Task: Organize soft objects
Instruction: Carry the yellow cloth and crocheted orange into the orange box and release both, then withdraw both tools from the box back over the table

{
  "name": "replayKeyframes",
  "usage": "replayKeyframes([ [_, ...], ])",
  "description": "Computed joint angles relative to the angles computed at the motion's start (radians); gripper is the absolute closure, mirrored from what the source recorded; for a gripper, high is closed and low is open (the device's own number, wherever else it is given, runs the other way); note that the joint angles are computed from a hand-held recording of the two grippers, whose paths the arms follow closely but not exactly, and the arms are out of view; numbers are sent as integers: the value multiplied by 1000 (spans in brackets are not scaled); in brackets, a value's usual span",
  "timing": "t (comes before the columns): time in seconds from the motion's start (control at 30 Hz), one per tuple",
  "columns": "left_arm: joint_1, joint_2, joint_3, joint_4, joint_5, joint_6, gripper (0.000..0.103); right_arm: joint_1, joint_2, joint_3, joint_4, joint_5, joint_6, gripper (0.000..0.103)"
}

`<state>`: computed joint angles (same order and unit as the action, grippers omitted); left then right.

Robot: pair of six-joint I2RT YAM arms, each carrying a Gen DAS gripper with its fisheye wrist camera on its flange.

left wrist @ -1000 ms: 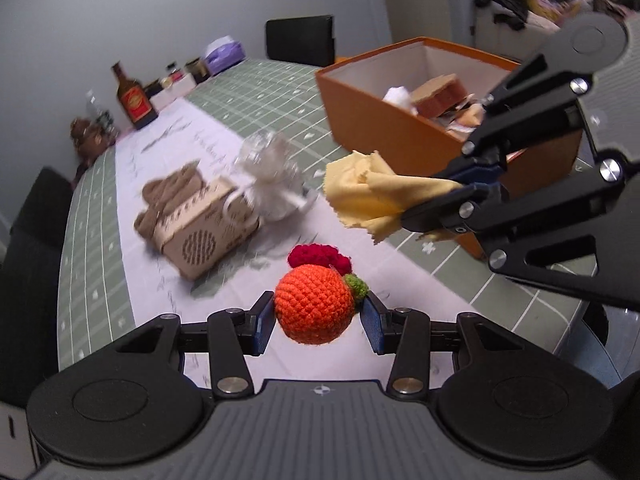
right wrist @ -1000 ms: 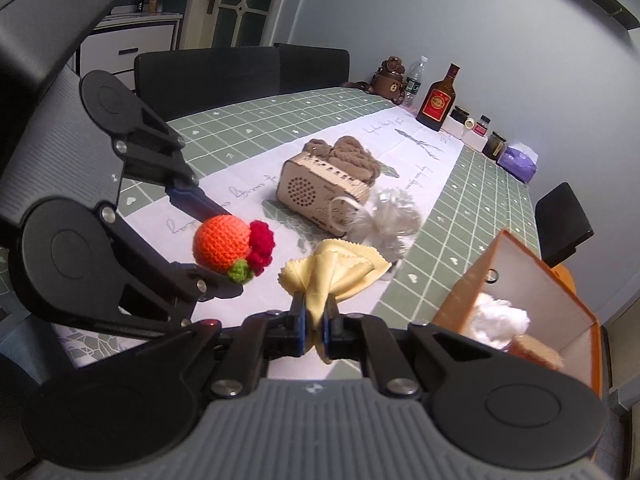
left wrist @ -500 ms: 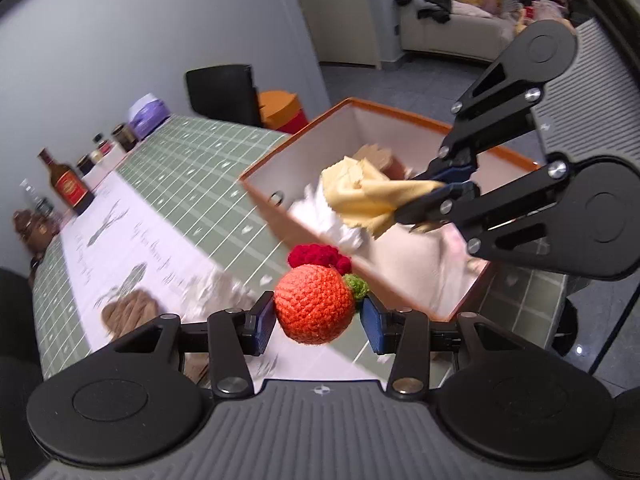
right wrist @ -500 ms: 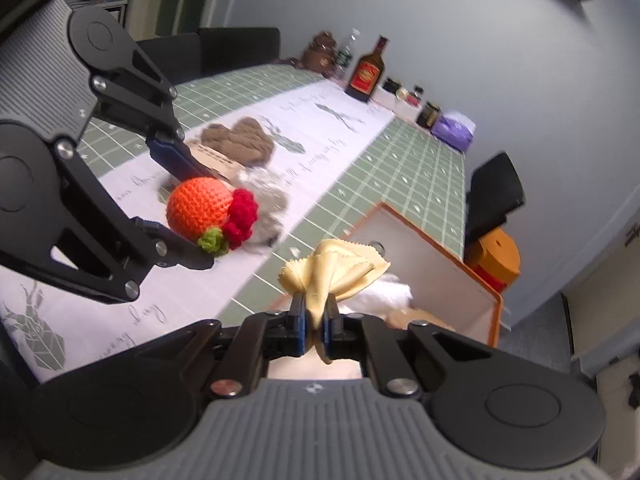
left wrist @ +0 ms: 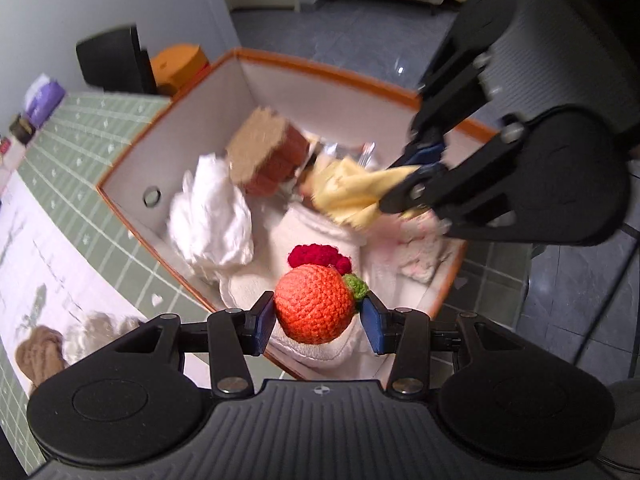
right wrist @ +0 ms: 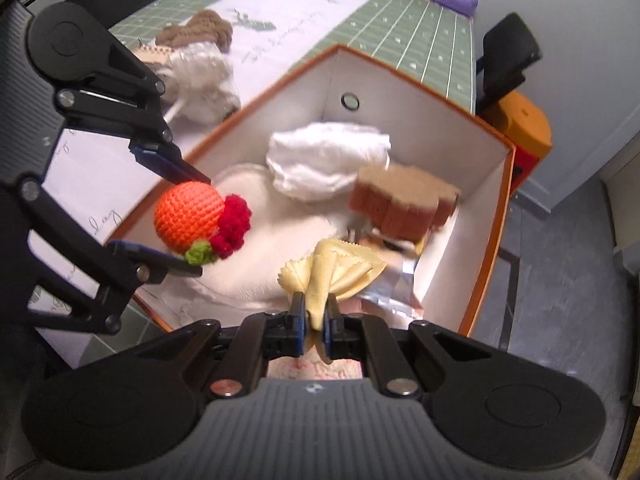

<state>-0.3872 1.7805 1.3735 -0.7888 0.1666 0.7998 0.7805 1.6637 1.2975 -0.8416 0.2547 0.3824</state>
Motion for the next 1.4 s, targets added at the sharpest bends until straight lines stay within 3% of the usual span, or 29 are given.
replayKeyframes([
  [0.17, -5, 84, 36, 16, -38, -45, 51, -22, 38, 8, 2, -27, -20, 96],
  [0.3, -48, 35, -42, 87, -93, -92, 50, -38, 86, 23, 2, -38, -35, 96],
  [0.47, -39, 41, -38, 87, -47, -117, 47, -42, 108, 36, -17, -36, -30, 93],
  [0.53, -29, 37, -38, 82, -15, -128, 46, -33, 105, 43, -30, -26, -25, 79],
  [0.63, -14, 35, -31, 72, 25, -141, 45, -16, 100, 56, -53, -1, -20, 73],
  [0.73, 3, 19, -33, 71, 67, -147, 30, -4, 98, 68, -74, 12, -11, 64],
  [0.97, 34, -52, -73, 84, 104, -148, 29, 36, 105, 128, -141, 86, 7, 55],
  [1.07, 70, -106, -117, 122, 148, -175, 29, 65, 104, 162, -169, 143, 28, 46],
  [1.4, 254, -331, -347, 357, 286, -281, 29, 221, 141, 258, -148, 351, 146, 40],
])
